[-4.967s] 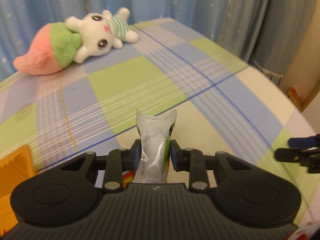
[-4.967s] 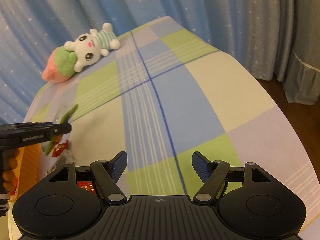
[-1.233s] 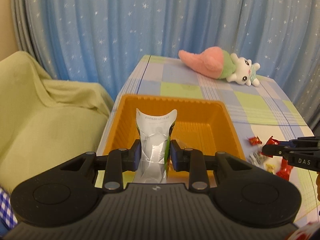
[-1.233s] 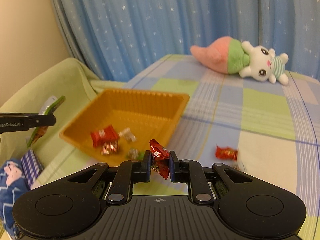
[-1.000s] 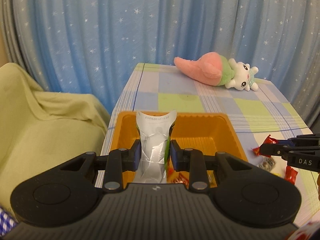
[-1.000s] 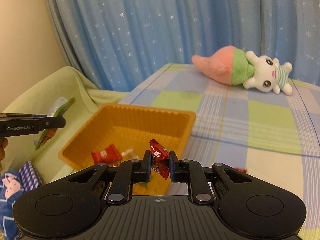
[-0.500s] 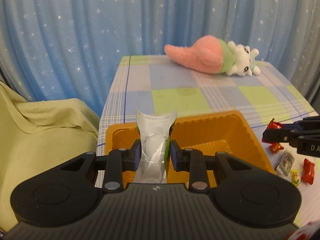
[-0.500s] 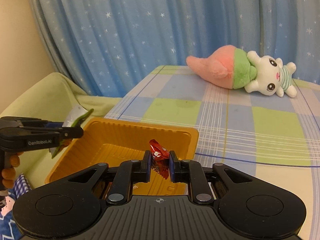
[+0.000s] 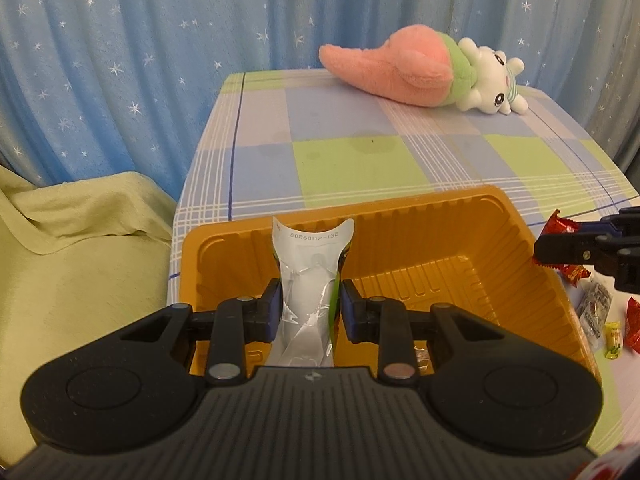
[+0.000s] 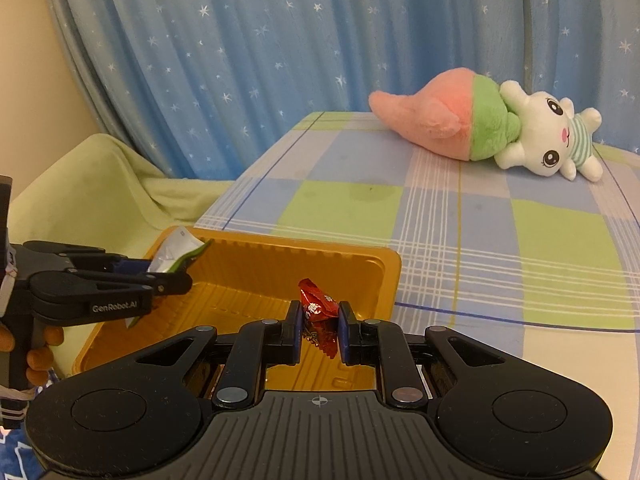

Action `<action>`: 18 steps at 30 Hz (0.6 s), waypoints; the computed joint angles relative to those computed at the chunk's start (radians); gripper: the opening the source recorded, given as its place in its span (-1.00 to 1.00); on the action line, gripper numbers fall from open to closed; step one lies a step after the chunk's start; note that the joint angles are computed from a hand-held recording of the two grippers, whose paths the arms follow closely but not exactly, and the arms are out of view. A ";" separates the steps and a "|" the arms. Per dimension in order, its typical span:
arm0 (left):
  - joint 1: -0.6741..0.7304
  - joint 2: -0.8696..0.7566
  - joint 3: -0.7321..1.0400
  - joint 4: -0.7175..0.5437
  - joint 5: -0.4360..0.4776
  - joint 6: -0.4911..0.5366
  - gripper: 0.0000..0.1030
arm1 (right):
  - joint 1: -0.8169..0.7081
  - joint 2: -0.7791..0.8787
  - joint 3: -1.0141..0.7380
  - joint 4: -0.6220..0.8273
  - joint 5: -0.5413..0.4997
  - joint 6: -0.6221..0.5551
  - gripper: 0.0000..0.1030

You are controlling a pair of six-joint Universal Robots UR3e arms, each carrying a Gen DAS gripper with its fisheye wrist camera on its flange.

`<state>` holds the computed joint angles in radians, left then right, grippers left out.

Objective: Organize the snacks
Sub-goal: 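Open the left tool to drop the white packet into the tray, then lower the small red candy into the tray and open the right tool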

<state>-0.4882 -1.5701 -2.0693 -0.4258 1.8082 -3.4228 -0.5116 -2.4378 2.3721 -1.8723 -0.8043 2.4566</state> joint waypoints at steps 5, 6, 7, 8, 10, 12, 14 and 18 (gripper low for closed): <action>0.004 -0.016 0.005 -0.005 -0.022 0.000 -0.46 | 0.022 0.029 0.005 -0.045 -0.013 0.028 -0.65; 0.006 -0.018 0.010 -0.015 -0.027 -0.005 -0.46 | 0.023 0.033 0.005 -0.050 -0.014 0.032 -0.65; 0.006 -0.019 0.013 -0.021 -0.034 -0.009 -0.43 | 0.026 0.038 0.003 -0.056 -0.015 0.038 -0.65; 0.006 -0.016 0.013 -0.023 -0.038 -0.011 -0.35 | 0.026 0.039 0.002 -0.056 -0.013 0.040 -0.65; -0.002 -0.010 0.014 -0.023 -0.034 -0.016 -0.31 | 0.025 0.043 0.001 -0.059 -0.010 0.043 -0.65; -0.007 0.002 0.015 -0.031 -0.037 -0.022 -0.30 | 0.021 0.039 0.001 -0.055 -0.007 0.043 -0.65; -0.011 0.017 0.016 -0.043 -0.040 -0.034 -0.27 | 0.018 0.037 -0.001 -0.048 -0.003 0.043 -0.65; -0.013 0.058 0.009 -0.063 -0.043 -0.066 -0.22 | 0.015 0.037 -0.007 -0.036 0.003 0.041 -0.65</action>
<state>-0.5010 -1.5118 -2.0600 -0.4886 1.7648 -3.4888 -0.4970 -2.4012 2.3650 -1.9082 -0.8012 2.4971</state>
